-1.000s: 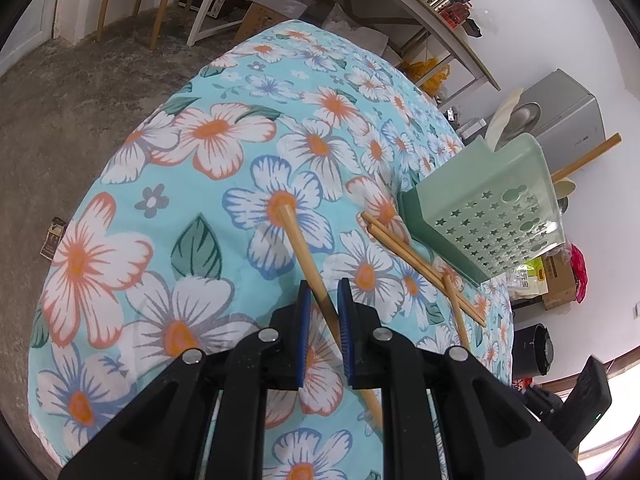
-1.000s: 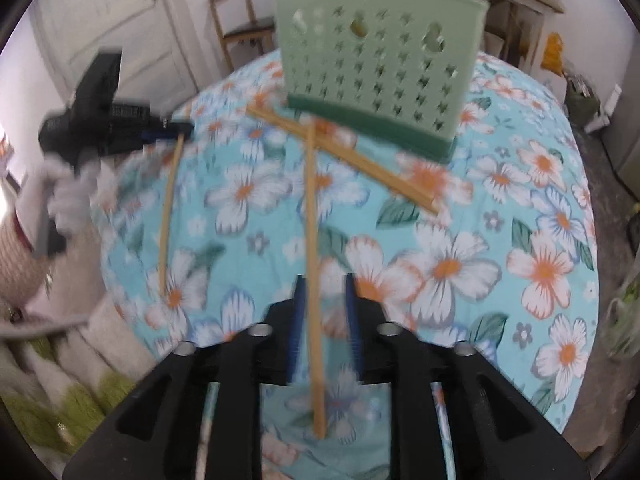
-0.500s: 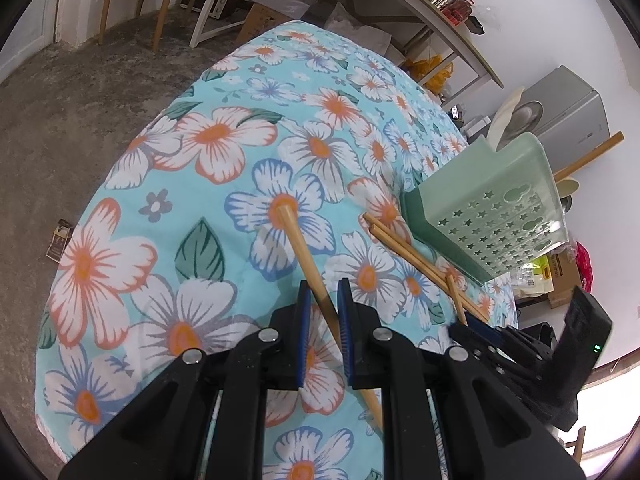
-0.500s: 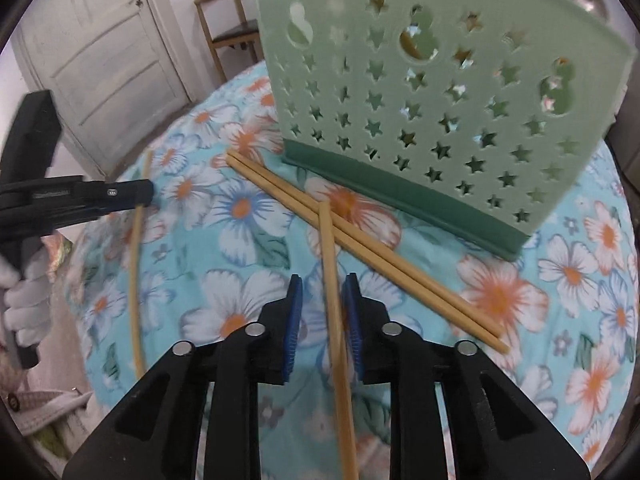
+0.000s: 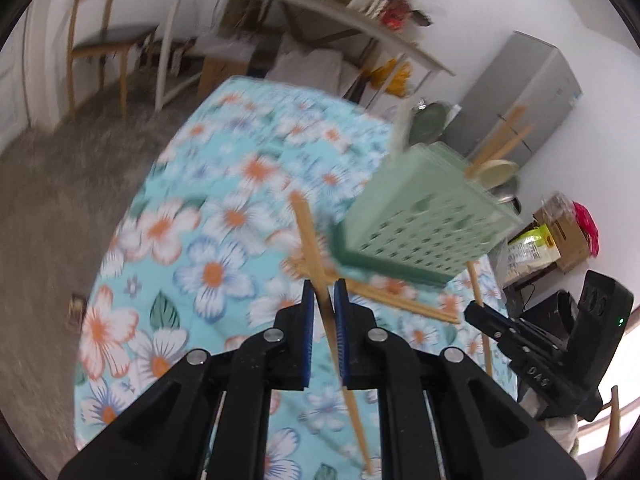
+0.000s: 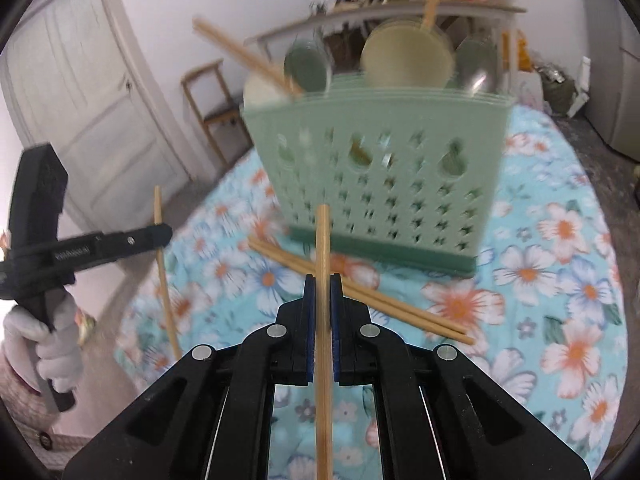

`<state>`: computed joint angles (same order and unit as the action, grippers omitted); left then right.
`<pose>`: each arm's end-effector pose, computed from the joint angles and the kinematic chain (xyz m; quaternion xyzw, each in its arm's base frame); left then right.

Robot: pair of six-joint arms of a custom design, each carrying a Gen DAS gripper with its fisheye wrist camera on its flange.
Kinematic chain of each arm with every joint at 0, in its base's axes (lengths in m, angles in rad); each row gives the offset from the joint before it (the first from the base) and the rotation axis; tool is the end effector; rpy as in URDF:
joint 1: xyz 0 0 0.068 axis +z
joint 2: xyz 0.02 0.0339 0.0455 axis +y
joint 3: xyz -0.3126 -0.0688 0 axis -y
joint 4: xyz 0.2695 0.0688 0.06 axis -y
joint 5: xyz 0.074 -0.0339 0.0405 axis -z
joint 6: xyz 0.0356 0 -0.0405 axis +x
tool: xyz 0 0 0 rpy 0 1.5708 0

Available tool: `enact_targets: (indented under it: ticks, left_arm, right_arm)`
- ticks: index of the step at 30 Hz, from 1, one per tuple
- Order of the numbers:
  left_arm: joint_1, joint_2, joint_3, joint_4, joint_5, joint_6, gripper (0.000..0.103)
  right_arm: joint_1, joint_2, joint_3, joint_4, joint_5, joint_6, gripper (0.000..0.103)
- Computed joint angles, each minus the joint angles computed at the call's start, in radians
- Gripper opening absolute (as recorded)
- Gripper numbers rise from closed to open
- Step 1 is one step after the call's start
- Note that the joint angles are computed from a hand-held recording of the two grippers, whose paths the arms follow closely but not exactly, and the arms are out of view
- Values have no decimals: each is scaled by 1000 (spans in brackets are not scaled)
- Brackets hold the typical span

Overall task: Organize utensils
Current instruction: 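Lift both held chopsticks upright toward the green holder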

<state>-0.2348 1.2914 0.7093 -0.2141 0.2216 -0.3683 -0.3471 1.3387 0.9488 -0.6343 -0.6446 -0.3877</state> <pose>0.2588 -0.0699 0.2382 -0.0197 0.9210 -0.2092 0.3280 0.2644 -0.0729 0.2833 -0.1040 0.9114 0.1927 0.3485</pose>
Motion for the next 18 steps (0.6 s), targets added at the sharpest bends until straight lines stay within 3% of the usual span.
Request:
enact_targets:
  ticks: [10,18]
  left_arm:
    - [-120,-149,124,-84,-105,59,6]
    - [-182,-159,259,-48,-130,81,6]
  right_arm:
    - [-220,-48,113,-109,-245,20,5]
    - [-319,-16,180,-185,-373,13,5]
